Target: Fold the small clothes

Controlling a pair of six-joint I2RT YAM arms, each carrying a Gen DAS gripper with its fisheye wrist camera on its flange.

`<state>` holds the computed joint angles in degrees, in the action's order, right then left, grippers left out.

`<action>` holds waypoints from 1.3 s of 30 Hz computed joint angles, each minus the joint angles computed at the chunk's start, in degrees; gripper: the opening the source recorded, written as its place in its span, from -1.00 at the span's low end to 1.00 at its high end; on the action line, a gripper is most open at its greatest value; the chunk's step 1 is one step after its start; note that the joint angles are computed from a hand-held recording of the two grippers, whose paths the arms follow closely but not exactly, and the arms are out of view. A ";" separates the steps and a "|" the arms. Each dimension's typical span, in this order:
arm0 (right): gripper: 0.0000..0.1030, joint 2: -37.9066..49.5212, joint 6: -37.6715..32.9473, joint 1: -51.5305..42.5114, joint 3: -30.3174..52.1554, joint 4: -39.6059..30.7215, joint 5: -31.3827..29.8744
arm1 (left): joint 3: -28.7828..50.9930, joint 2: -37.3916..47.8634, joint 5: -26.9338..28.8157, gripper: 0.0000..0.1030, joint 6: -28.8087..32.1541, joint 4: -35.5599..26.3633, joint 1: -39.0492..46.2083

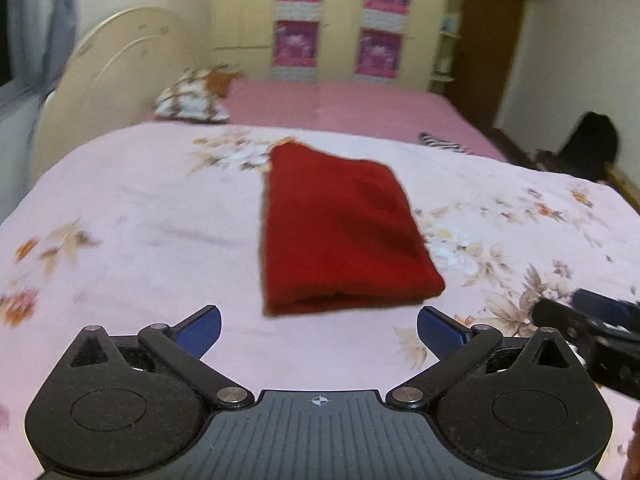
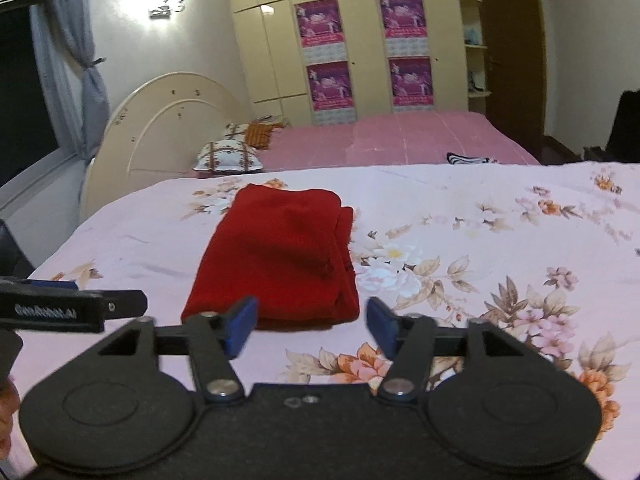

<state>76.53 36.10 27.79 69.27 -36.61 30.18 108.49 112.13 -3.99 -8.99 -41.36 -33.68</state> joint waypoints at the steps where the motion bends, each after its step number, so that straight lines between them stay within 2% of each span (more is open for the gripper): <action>1: 0.28 -1.19 -0.56 0.35 -0.40 -0.58 -0.26 | -2.04 -1.59 -1.25 1.00 -0.62 0.71 -0.45; 4: 0.31 -4.59 -0.07 1.89 -0.81 -4.35 0.01 | -6.80 -5.93 -4.22 1.00 -2.90 0.88 -2.16; 6: 0.44 -7.39 1.25 3.38 -1.43 -6.89 0.28 | -9.42 -8.70 -3.99 1.00 -3.68 0.38 -3.11; 8: 0.66 -9.70 2.26 5.49 -1.59 -9.16 1.75 | -11.89 -11.50 -5.39 1.00 -3.75 -0.27 -4.73; 12: 0.81 -13.10 5.59 11.81 -0.91 -14.99 7.87 | -18.31 -17.58 -16.96 1.00 -1.27 2.13 -11.02; 16: 0.84 -14.28 11.03 17.29 0.71 -20.52 12.87 | -20.49 -21.42 -22.03 1.00 0.50 0.92 -15.96; 22: 0.91 -13.20 21.64 26.39 5.15 -30.64 23.76 | -19.64 -25.28 -23.05 1.00 -5.79 -6.16 -20.27; 25: 0.94 -11.80 27.78 29.92 7.46 -36.60 28.38 | -20.34 -27.10 -23.91 1.00 -7.96 -7.74 -21.69; 27: 0.96 -11.37 33.32 31.98 8.07 -40.07 30.66 | -20.22 -28.21 -22.58 1.00 -9.97 -9.09 -21.50; 30: 0.97 -11.42 35.65 33.24 8.33 -41.72 30.49 | -20.42 -29.25 -20.67 1.00 -12.81 -9.96 -20.89; 39: 0.97 -9.57 42.01 37.83 10.06 -48.19 32.19 | -21.07 -30.39 -23.45 1.00 -15.50 -11.27 -22.96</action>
